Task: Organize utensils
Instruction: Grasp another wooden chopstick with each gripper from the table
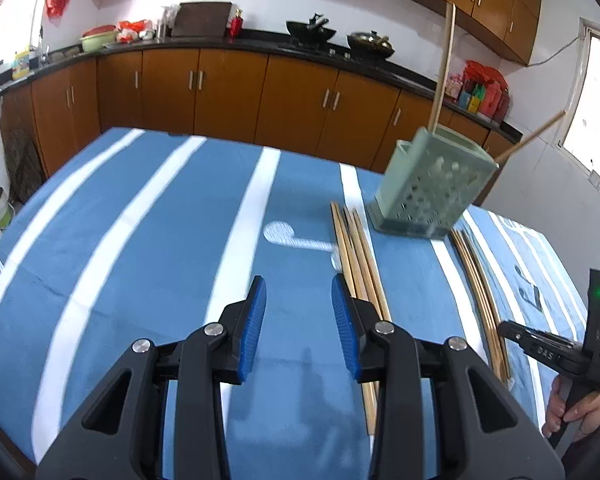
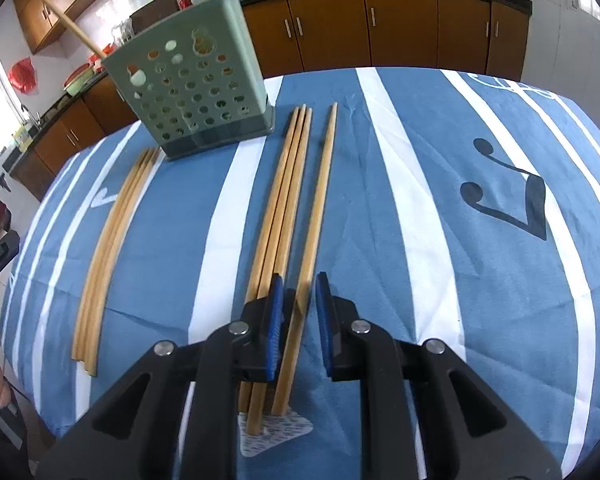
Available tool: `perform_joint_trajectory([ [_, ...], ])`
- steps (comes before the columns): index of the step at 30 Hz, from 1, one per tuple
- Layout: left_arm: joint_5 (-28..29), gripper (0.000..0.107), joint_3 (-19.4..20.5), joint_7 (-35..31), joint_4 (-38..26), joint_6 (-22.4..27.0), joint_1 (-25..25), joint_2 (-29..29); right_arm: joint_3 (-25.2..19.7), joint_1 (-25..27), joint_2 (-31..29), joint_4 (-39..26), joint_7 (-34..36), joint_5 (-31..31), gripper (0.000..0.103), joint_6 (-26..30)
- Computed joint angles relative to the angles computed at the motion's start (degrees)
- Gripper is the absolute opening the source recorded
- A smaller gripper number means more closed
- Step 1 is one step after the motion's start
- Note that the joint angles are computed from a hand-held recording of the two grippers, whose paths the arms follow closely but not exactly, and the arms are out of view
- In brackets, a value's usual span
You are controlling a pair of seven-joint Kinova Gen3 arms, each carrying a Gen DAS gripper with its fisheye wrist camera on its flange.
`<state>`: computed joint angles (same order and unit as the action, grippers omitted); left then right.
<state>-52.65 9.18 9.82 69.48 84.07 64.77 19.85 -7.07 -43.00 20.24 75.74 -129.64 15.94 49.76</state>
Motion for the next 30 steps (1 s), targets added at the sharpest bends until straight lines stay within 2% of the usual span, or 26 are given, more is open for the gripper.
perform_joint_trajectory([
  [3, 0.84, 0.035, 0.27, -0.16, 0.41, -1.61, -0.31, 0.34, 0.74, -1.16, 0.33, -0.38, -0.54, 2.19, 0.01, 1.08],
  [5, 1.55, 0.035, 0.35, -0.76, 0.2, -2.83, -0.57, 0.71, 1.0, -1.3, 0.18, -0.15, -0.95, 3.06, 0.009, 1.18],
  [10, 3.12, 0.035, 0.05, -2.24, 0.01, -5.67, -0.73, 1.55, 2.85, -2.39, 0.4, -0.35, -7.27, 6.64, 0.008, 3.0],
  [16, 7.21, 0.025, -0.44, -6.31, -1.01, -8.86, -1.94, 2.96, 1.93, -1.7, 0.18, 0.44, -7.39, 7.72, 0.008, 2.52],
  [21, 10.11, 0.018, -1.31, -9.71, -2.47, -8.85, -1.99, 4.38, 1.61, -1.36, 0.28, 0.36, -7.03, 7.65, 0.008, 2.41],
  [30, 11.86, 0.017, -3.03, -12.57, -5.13, -6.5, -1.18, 6.28, 1.46, -1.73, 0.22, 0.61, -6.96, 8.23, 0.008, 2.34],
])
